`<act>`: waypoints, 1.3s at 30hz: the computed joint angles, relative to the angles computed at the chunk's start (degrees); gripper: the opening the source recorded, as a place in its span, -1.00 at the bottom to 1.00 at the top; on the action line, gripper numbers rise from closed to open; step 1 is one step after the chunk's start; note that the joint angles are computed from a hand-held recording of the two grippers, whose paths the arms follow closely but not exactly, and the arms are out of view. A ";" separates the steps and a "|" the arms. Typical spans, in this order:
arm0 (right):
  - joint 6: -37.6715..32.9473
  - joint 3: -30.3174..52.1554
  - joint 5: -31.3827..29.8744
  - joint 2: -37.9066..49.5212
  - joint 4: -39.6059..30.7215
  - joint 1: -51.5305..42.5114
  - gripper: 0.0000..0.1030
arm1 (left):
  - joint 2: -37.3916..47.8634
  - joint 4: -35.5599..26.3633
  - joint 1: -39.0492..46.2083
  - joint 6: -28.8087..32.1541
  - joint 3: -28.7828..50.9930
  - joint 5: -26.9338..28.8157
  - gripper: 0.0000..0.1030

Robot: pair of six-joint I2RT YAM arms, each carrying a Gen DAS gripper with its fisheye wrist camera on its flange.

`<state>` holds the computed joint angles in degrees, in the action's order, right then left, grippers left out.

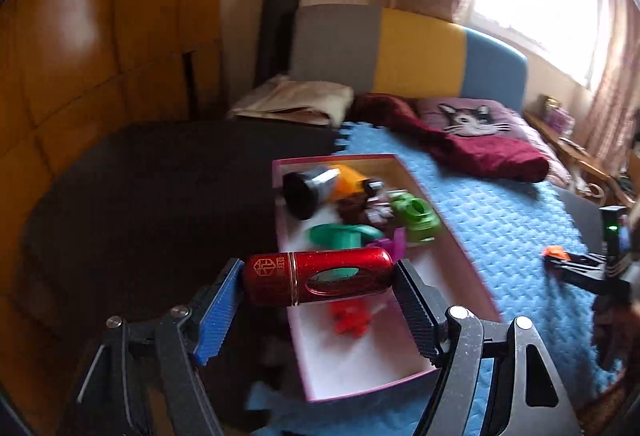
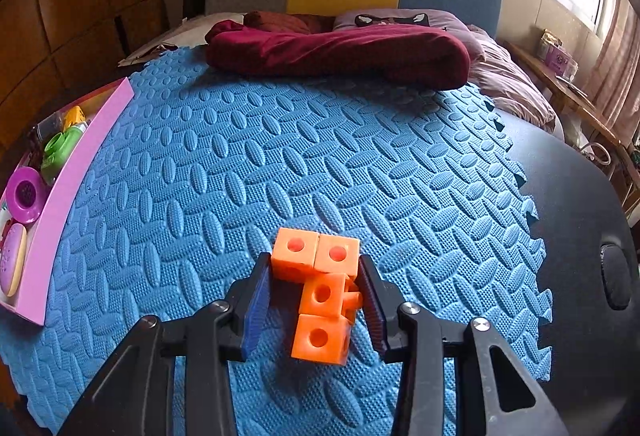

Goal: Organize rigid objects
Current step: 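Carry the red cylinder into the tray and open the left gripper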

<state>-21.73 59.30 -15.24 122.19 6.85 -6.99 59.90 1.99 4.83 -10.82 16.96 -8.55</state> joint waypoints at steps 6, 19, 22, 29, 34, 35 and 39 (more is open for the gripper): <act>-1.43 -2.57 1.21 -0.47 4.60 0.61 -0.20 | -1.99 -0.51 2.90 0.48 -2.12 -0.67 0.46; -1.35 -2.45 1.21 -0.06 5.57 0.58 -0.20 | 4.95 1.67 -3.34 -2.22 1.13 -0.34 0.46; -1.48 -2.60 1.66 0.01 6.12 0.83 -0.20 | 6.75 2.17 -5.41 -2.73 2.10 -1.35 0.46; -1.69 -3.41 2.40 -0.32 7.12 1.18 -0.20 | 10.99 3.75 -8.23 -3.15 4.57 -1.79 0.46; -1.71 -3.65 2.56 -0.46 7.35 1.27 -0.20 | 14.95 2.87 -2.58 -6.57 8.05 10.96 0.46; -1.77 -3.74 2.66 -0.51 7.46 1.28 -0.20 | 15.55 2.80 -1.91 -6.89 8.60 12.00 0.46; -1.91 -3.90 2.75 -0.65 7.57 1.30 -0.20 | 17.41 2.61 -0.25 -6.56 10.20 17.07 0.46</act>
